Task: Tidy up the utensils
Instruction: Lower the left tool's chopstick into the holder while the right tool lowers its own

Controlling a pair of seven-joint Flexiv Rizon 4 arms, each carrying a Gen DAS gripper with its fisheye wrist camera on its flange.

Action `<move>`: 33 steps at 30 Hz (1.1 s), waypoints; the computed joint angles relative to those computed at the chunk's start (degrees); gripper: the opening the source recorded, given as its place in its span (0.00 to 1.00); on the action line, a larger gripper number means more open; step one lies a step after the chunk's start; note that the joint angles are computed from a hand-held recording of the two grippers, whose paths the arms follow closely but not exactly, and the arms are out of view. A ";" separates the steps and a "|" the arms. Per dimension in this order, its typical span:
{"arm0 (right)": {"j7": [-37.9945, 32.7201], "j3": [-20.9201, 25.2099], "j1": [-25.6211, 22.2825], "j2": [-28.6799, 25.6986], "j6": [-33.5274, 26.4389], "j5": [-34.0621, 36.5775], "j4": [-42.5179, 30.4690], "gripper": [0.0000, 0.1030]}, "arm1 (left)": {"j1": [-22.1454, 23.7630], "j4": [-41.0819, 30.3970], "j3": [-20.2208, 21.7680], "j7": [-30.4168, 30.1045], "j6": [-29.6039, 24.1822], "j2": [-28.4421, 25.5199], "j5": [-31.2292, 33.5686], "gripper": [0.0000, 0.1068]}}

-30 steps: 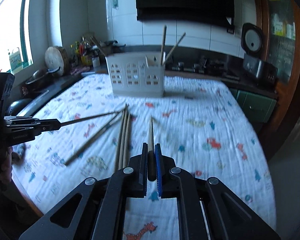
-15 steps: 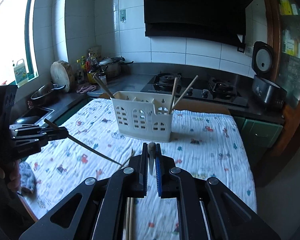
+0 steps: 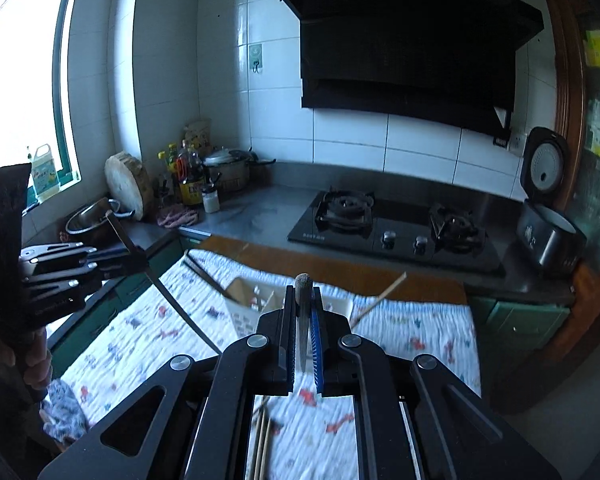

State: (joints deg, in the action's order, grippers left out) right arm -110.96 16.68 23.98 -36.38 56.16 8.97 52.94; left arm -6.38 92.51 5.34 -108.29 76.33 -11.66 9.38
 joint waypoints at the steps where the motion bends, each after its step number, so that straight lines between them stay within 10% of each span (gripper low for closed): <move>1: 0.36 -0.43 0.54 -0.89 -0.08 -0.56 -1.62 0.06 | 0.05 -1.72 0.29 -0.17 -0.40 -0.67 0.56 0.05; 17: 4.51 -5.08 6.14 -18.47 -14.05 -3.97 -29.54 0.06 | 4.63 -11.91 -0.37 2.85 -4.91 -11.17 -7.06 0.05; 33: 5.77 -6.78 6.44 -21.30 -16.60 -2.31 -31.72 0.07 | 4.02 -11.66 0.12 5.72 -8.60 -14.45 -10.64 0.06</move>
